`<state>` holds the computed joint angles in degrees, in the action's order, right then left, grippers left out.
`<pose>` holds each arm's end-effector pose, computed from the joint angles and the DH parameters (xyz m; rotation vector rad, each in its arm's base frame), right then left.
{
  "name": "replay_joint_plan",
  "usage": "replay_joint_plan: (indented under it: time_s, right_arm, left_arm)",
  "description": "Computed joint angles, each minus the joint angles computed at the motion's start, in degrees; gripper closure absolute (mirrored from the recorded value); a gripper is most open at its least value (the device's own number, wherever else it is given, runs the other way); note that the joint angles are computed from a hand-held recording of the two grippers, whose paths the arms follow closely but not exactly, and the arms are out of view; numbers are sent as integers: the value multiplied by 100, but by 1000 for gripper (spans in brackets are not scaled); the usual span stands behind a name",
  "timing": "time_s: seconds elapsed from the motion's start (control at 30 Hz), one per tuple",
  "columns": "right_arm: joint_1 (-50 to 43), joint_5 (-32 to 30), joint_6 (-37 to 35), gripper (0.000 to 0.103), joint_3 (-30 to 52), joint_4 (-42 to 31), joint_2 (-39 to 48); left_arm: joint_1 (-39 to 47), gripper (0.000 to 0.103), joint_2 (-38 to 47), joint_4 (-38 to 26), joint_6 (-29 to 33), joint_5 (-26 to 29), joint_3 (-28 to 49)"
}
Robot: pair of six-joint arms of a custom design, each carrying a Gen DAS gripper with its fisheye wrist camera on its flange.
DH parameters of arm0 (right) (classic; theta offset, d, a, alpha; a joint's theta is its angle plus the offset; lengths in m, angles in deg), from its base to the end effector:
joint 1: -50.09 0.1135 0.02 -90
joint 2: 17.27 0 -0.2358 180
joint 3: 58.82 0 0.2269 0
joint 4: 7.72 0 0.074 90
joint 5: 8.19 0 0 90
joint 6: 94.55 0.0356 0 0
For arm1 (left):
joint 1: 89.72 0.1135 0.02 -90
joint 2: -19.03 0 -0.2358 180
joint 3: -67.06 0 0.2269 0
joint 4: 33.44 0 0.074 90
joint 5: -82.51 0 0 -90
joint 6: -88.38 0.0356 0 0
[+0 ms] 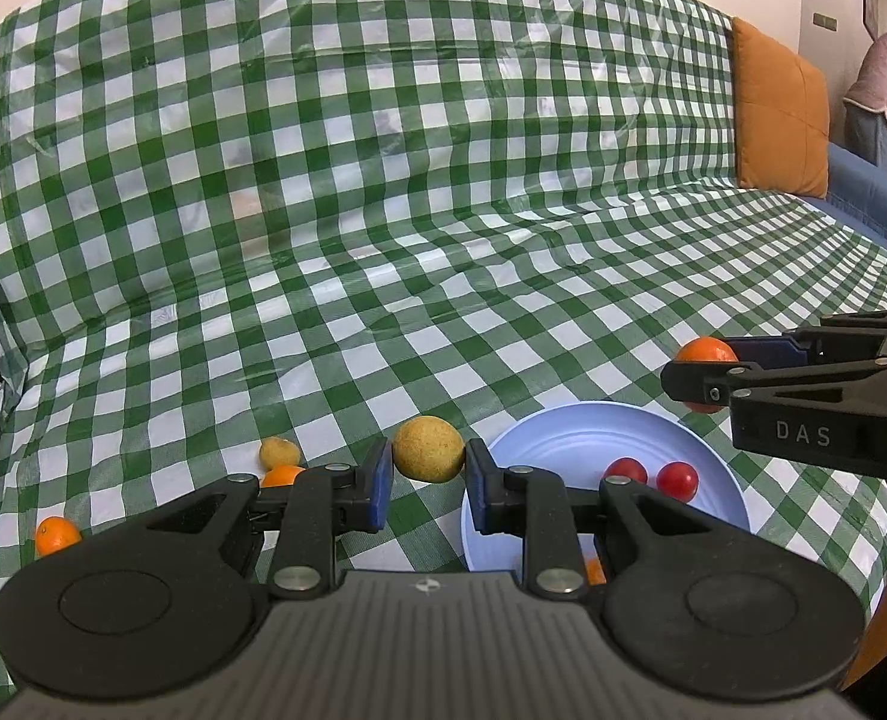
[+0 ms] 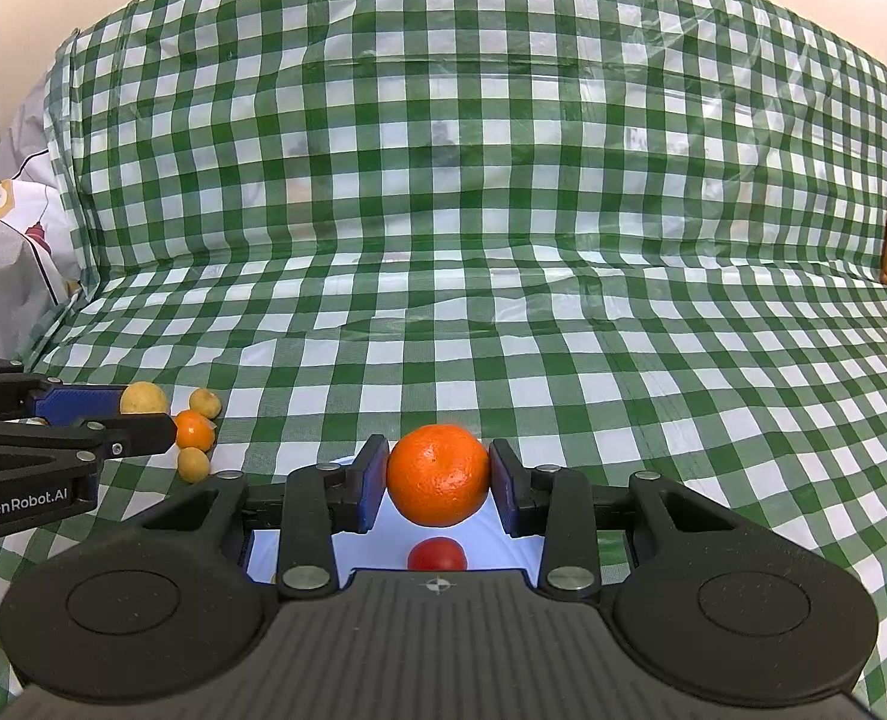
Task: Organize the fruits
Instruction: 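Carry the tangerine and yellow fruit over the blue plate and open both tools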
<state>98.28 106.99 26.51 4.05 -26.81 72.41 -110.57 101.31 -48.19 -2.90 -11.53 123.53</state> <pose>0.2080 0.2099 0.1707 -0.1354 2.2819 0.1965 0.2586 -0.0958 0.1772 0.3509 2.2524 -0.1225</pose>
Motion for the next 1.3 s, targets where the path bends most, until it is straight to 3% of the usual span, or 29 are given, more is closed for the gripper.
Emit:
replay_joint_plan:
  time_s: [0.3, 0.6, 0.83, 1.3]
  right_arm:
    - [-154, 188, 326, 65, 183, -461, 86]
    - [-478, -491, 523, 65, 345, -963, 326]
    - [-565, -954, 444, 65, 599, -1450, 696]
    - [-546, -1047, 500, 64, 700, -1661, 778]
  left_arm:
    - [24, 75, 41, -55, -71, 77, 53]
    - [-179, 75, 280, -34, -58, 388, 150]
    - [-588, 75, 672, 219, 85, 258, 243]
    - [-873, 75, 1104, 334, 113, 243, 564]
